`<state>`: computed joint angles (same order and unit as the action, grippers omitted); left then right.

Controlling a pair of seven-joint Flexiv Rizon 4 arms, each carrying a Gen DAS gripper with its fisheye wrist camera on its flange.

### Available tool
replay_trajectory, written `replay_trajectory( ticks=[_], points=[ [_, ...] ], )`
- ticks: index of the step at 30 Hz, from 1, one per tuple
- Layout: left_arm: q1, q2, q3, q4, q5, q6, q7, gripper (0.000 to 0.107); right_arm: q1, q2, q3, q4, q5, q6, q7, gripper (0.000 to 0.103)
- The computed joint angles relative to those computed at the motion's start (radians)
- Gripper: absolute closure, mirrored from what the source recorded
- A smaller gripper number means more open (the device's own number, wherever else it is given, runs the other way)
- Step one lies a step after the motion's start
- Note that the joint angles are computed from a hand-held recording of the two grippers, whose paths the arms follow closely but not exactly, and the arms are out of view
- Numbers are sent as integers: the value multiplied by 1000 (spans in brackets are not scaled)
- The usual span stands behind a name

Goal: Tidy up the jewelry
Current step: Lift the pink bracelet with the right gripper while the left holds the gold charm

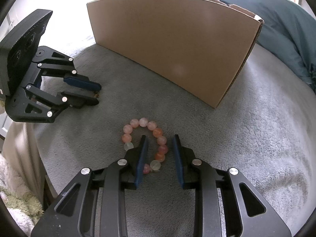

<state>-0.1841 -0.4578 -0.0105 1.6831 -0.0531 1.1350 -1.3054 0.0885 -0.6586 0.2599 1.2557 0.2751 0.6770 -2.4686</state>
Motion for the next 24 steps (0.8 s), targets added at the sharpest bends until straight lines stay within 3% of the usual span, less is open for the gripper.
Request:
replay_trajectory(
  ticks=[16,24],
  points=[
    [-16,4,16,9,46,10,-12,89,3,6,-3,13,-6,22,0,92],
    [-16,6,17,14,53,16,-11,90,3,7,-1,17,-7,31,0,94]
  ],
)
